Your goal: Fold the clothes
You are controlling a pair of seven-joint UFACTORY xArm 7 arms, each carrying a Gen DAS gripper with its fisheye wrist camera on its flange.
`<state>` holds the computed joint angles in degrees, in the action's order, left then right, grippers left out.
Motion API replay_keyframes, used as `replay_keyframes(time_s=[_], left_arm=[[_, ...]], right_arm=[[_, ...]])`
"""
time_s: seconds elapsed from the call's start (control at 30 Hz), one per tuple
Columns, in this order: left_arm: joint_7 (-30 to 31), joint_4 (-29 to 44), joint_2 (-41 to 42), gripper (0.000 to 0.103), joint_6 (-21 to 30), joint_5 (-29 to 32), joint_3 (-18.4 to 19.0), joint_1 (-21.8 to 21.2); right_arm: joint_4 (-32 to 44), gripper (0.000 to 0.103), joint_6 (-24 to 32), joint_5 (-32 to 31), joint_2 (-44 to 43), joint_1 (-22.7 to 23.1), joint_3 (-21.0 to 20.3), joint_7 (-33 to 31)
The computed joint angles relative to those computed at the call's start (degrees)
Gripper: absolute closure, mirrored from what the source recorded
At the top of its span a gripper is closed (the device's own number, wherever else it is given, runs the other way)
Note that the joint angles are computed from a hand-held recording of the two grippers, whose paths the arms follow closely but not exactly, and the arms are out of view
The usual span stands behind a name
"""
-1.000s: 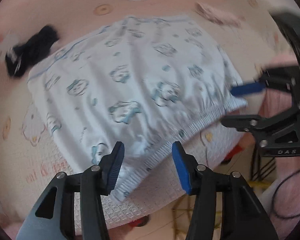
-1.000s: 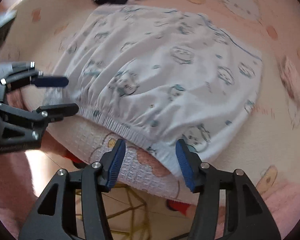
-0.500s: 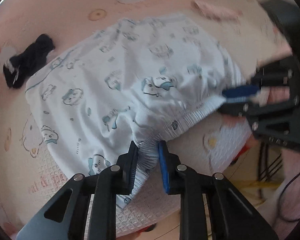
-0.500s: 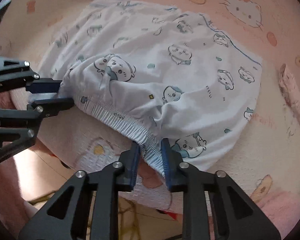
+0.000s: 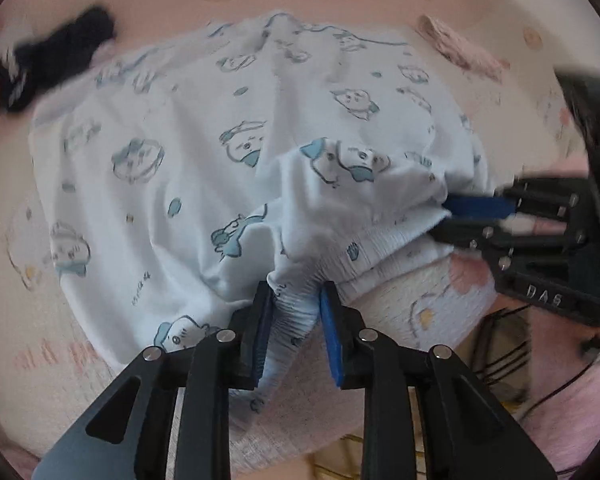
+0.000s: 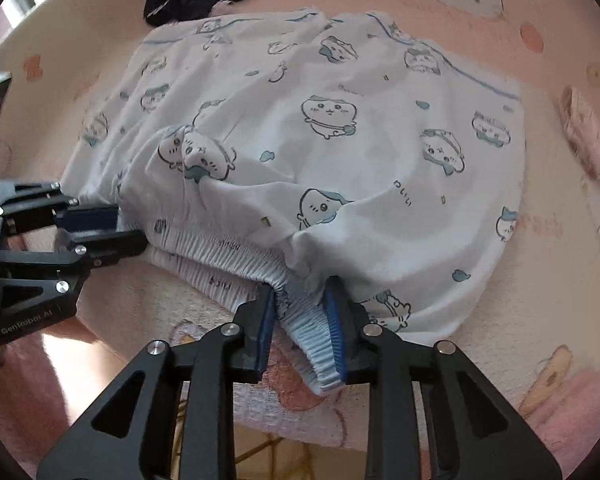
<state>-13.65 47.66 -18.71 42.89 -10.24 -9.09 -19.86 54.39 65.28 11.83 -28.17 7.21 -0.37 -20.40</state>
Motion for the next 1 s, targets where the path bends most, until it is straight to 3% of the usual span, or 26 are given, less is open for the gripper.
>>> replay_keyframes(time_s=[0.1,0.23,0.43,0.53,0.67,0.8,0.87,1.0], left_arm=[[0.1,-2.9,-4.1,0.064,-2.7,-3.3,1.5,-0.2],[-0.6,-5.1,-8.3,0.064,-4.2,-1.6,1.1,0.7],[-2.6,-1.6,-2.3,0.064,2.0,4.4,-1.7,1.6],[-3.5,0.9,-0.4,0.064,3.9,6.5,-2.2,1.4],[-2.9,4.3,-0.7,0.064,2.5,7.7,-1.6,1.3],[-0.7,11.8,4.9,0.064,0.2,8.8,-0.2,2.8],[0.0,18.0,10.8,0.065,0.4,9.6,0.4,3.8],[0.3,33.1,25.3,0.066,0.7,11.4,1.5,4.7]], right_arm=[[0.4,0.065,2.0,1.2,-1.1,-0.1,-0.9,-0.1],[0.6,0.063,3.1,3.7,-3.3,0.1,-2.3,-1.4],[1.0,0.063,1.8,4.1,-2.2,-1.1,-2.1,0.0],[1.0,0.063,5.7,-0.7,-2.4,-2.7,0.2,4.4],[6.6,0.064,9.3,5.6,-2.0,-2.9,-4.8,5.6],[17.2,0.063,6.9,3.9,6.0,-5.6,-6.2,5.0],[23.1,0.063,5.5,-0.8,12.6,-7.8,-5.2,6.3],[31.8,0.063,3.6,-1.9,23.4,-10.8,-5.0,8.8]])
